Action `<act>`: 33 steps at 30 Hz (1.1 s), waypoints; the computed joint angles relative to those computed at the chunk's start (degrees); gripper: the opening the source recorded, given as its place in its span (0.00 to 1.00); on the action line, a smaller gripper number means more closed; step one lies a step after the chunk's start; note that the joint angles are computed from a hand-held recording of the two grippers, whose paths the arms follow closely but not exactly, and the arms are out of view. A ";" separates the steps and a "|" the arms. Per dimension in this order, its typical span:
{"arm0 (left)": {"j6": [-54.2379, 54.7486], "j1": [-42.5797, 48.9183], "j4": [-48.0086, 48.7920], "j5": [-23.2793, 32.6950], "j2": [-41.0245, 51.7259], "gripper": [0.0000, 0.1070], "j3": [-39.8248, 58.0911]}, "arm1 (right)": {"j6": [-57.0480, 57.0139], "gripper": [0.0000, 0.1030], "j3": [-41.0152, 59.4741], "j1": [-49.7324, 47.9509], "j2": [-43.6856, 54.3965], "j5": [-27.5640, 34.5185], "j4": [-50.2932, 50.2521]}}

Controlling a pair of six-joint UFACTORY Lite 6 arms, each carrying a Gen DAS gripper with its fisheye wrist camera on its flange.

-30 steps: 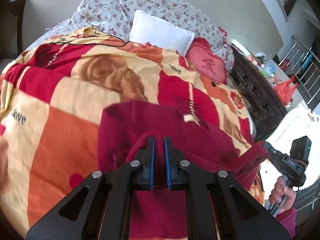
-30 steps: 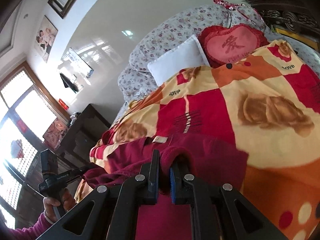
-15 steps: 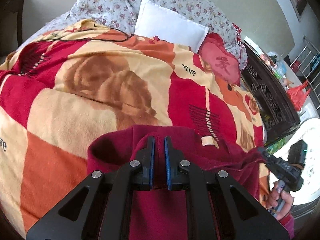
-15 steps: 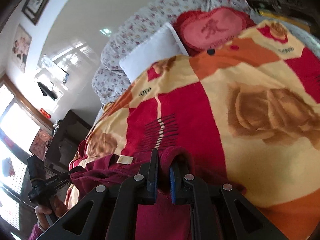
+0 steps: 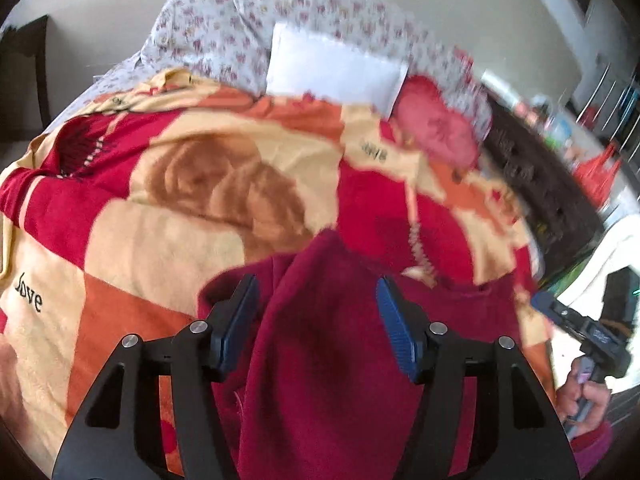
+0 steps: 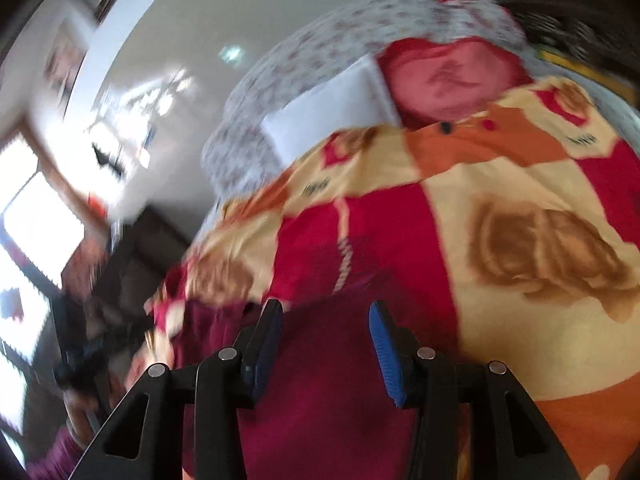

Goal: Fold small clothes

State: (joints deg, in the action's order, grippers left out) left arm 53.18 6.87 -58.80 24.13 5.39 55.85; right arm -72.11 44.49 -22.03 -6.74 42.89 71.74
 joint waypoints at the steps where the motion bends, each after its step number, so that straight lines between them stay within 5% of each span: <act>1: -0.79 -0.65 0.68 -0.60 1.02 0.57 0.32 | 0.15 0.42 -0.35 4.00 0.76 -3.75 -0.40; 6: -0.30 -1.82 -0.56 -2.07 7.98 0.57 3.65 | 0.27 0.42 3.89 13.18 12.67 -15.57 1.53; 9: -1.20 -2.08 0.55 -2.18 10.67 0.57 6.17 | -6.93 0.42 6.08 12.85 17.37 -16.04 10.15; 14: 5.39 -1.43 -4.89 -0.62 12.82 0.56 8.15 | -3.63 0.42 3.83 9.70 11.96 -12.94 6.00; 18: 2.17 -2.54 0.26 -4.03 12.96 0.13 8.32 | -3.02 0.42 -2.66 1.30 2.47 -9.31 2.22; 23: 4.95 0.07 -3.03 -2.58 12.95 0.06 8.80 | -2.40 0.42 -3.61 -8.94 1.93 -2.79 -1.47; 27: 2.13 1.03 -2.06 -2.56 13.02 0.06 10.06 | -4.20 0.41 -2.80 -5.69 4.82 -4.64 -0.67; 28: 0.47 1.07 -0.70 -2.65 13.37 0.06 10.66 | -5.17 0.35 -2.49 -4.61 5.70 -5.38 0.08; 29: -1.83 0.79 1.43 -3.59 13.83 0.06 11.19 | -5.15 0.08 -1.96 -2.34 6.24 -8.38 0.29; 33: -7.21 -0.04 7.02 -6.38 16.46 0.06 12.65 | -6.99 0.06 0.22 1.41 7.76 -14.66 3.99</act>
State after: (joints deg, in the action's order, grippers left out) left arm 45.97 6.84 -51.78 17.74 21.85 68.50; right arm -79.10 44.71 -20.62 1.02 28.22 75.73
